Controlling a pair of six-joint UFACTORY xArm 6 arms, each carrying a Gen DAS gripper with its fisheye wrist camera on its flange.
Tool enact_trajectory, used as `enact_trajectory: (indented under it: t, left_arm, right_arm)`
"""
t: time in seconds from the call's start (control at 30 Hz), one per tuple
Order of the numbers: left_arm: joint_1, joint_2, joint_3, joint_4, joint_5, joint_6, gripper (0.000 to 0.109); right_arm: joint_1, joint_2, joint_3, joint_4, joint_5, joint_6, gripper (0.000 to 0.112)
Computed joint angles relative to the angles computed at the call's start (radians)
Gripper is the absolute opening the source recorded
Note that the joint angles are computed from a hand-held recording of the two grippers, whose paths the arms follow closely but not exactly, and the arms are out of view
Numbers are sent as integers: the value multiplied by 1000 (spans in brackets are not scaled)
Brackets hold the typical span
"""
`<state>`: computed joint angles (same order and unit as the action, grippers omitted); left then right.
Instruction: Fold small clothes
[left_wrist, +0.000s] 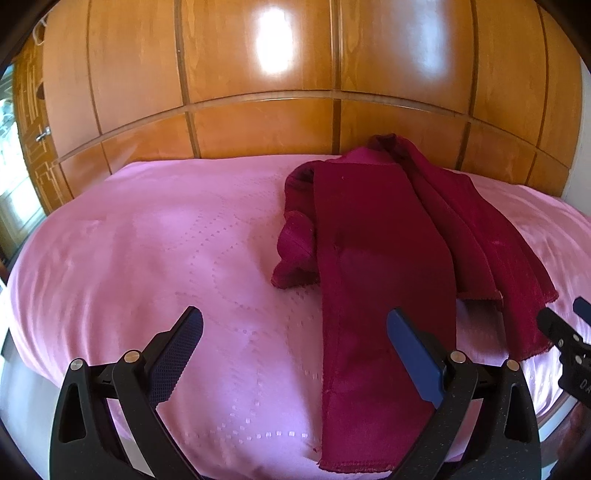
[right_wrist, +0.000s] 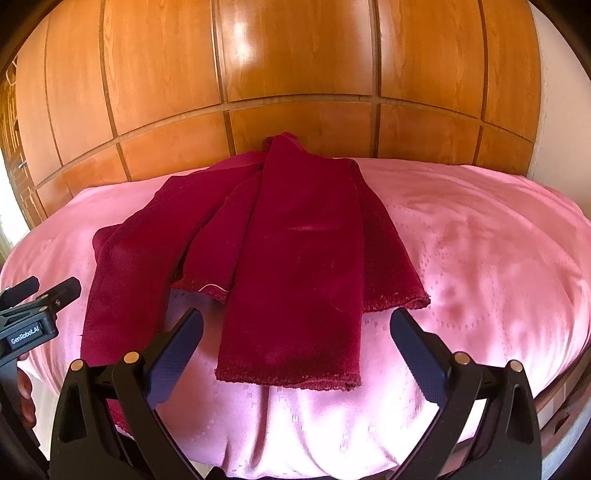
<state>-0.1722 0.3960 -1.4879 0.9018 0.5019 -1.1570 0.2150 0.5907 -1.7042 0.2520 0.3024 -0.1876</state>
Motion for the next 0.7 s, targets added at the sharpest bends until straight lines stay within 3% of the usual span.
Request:
enact_trajectory:
  t: [0.37,0.6,0.7]
  left_arm:
    - [6,-8,51,-80,-90,156,99]
    - [-19,-8,129,-365,-231,585,98]
    - [-40,22,112,-459,-211,711,83]
  right_arm:
    - [8,29,-43,57,47,-90,92]
    - [14,98,-126,60,118,-132,75]
    - [19,152,-199,34,171,-139,66]
